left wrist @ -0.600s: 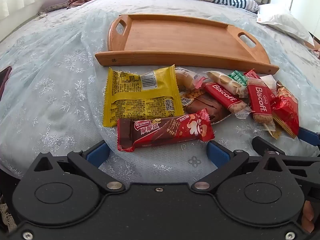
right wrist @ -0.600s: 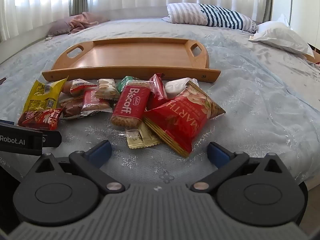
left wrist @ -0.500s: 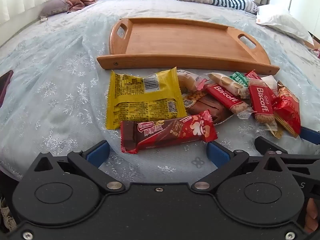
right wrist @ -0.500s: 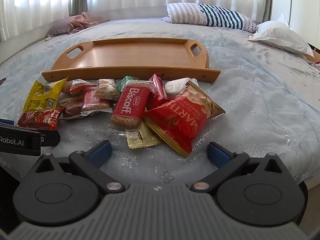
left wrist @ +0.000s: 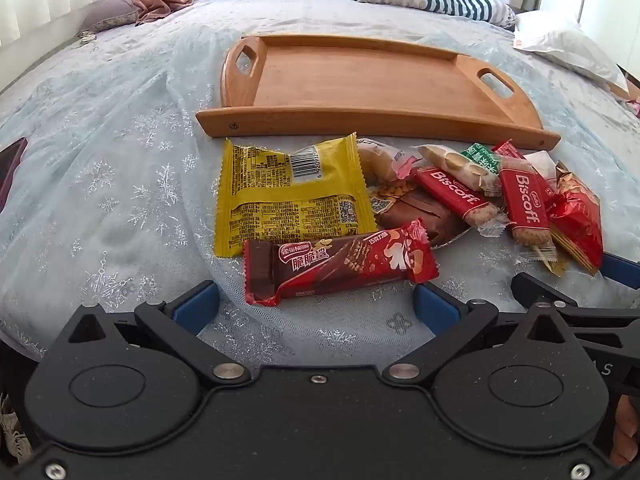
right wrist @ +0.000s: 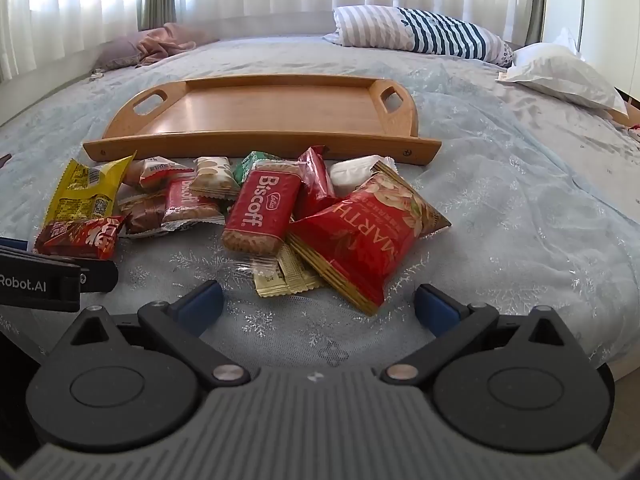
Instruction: Organize snacks
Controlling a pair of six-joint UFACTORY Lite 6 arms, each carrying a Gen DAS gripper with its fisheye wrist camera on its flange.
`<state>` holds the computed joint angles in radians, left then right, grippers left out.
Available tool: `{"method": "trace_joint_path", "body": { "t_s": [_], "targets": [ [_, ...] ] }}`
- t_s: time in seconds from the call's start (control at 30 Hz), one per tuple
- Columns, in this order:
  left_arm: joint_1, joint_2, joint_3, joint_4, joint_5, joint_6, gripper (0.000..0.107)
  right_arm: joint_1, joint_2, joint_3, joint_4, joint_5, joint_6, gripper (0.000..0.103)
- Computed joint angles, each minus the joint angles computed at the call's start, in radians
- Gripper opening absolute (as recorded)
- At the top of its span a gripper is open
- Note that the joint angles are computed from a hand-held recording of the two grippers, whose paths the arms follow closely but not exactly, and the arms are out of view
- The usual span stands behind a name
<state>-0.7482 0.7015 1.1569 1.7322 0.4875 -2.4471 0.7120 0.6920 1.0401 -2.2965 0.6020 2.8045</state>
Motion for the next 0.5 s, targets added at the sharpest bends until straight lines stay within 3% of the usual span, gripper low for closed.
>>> {"method": "trace_joint_path", "body": {
  "t_s": [0.5],
  "targets": [
    [0.001,-0.001,-0.001,0.004,0.000,-0.003,0.103,0.002,-0.003,-0.002,0.008,0.000,-0.007,0.103]
  ]
}}
